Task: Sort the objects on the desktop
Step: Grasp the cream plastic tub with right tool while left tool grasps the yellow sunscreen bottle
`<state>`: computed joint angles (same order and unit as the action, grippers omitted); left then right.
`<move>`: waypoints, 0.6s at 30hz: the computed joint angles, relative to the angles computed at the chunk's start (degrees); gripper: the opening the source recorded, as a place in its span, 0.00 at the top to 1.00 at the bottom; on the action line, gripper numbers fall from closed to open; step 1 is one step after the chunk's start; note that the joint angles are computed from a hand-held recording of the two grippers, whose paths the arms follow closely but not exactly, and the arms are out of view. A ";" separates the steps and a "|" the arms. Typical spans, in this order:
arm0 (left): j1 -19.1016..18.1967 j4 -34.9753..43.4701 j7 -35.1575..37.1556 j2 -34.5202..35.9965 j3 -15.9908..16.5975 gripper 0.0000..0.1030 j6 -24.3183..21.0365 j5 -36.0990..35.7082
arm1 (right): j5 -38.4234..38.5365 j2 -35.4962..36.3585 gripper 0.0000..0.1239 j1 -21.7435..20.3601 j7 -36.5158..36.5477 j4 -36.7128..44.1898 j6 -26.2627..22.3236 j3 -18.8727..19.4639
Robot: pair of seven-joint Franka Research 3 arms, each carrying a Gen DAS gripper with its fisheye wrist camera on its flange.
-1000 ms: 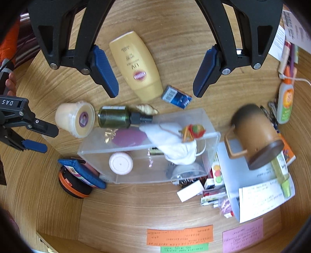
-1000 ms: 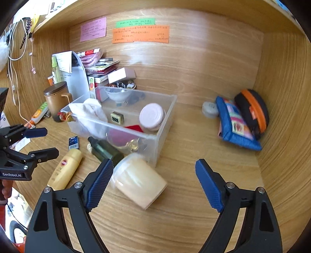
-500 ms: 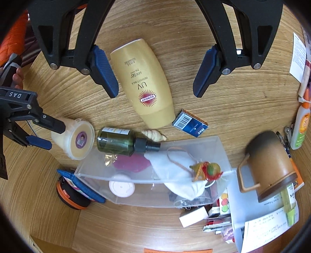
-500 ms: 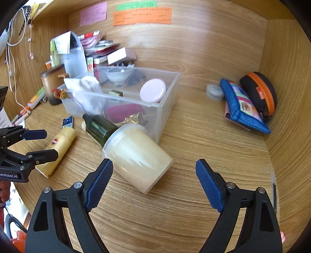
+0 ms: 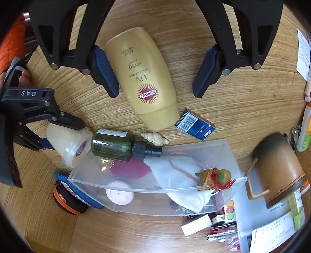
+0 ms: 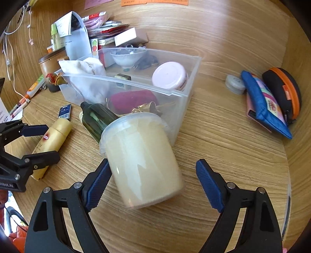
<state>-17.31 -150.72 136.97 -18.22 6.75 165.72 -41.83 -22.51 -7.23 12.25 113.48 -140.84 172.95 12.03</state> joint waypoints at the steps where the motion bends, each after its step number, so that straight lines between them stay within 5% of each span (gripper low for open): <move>1: -0.05 -0.03 0.31 0.11 -0.05 0.25 0.32 0.10 | 0.05 0.48 0.31 -0.01 0.13 0.55 -0.48 0.06; 11: 1.50 -1.43 -5.23 0.94 -3.51 0.33 5.33 7.38 | 14.82 2.57 0.41 6.09 -13.46 1.91 0.30 -3.54; 18: -3.09 -2.39 -9.76 0.89 0.12 0.50 8.59 10.85 | 31.34 1.73 0.56 10.55 -27.04 0.86 2.28 -5.86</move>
<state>-20.40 -153.11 127.21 -17.33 6.86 174.31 -30.98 8.84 -5.50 22.80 86.43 -139.98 175.23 6.17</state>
